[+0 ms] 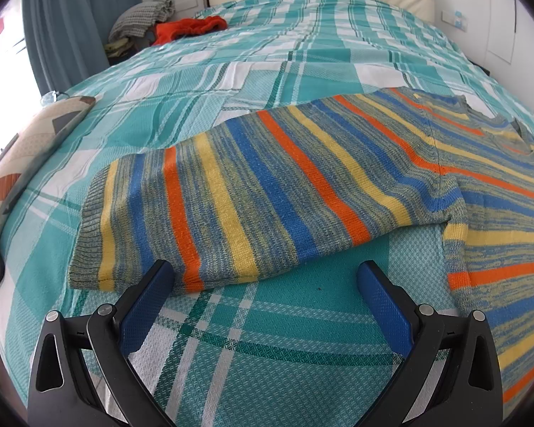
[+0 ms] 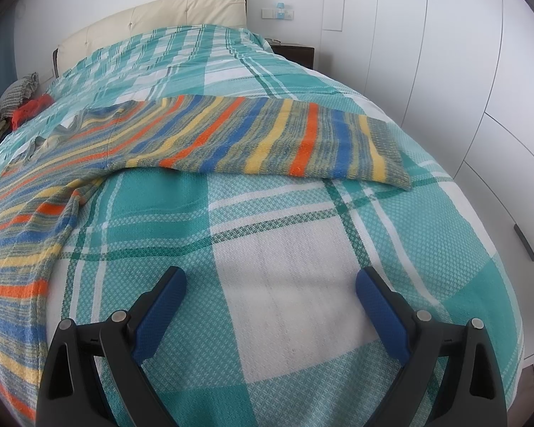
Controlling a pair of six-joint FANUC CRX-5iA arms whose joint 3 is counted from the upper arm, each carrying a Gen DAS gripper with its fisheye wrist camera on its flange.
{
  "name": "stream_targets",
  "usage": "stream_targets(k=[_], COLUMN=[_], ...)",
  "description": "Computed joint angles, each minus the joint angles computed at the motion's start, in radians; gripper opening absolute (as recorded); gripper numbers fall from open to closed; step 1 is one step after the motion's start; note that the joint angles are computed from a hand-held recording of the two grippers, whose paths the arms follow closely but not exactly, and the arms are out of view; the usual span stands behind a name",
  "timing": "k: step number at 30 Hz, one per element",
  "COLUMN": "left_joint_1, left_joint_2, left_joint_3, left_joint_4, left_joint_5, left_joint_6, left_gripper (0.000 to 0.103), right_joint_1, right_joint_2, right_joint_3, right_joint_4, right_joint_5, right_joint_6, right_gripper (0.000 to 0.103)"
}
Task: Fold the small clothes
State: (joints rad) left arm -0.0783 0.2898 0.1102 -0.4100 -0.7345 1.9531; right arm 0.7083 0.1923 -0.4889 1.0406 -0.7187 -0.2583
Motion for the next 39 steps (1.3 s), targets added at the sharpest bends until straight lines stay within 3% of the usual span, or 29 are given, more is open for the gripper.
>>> stream_targets(k=[39], left_joint_1=[0.000], left_joint_2=[0.000], left_joint_3=[0.001], left_joint_4=[-0.001], left_joint_5=[-0.001], left_joint_6=[0.001], left_gripper=[0.103], right_joint_1=[0.000], right_joint_2=[0.002], right_joint_3=[0.000], right_joint_4=[0.000], right_joint_5=[0.000], right_joint_6=[0.000], right_gripper=[0.097])
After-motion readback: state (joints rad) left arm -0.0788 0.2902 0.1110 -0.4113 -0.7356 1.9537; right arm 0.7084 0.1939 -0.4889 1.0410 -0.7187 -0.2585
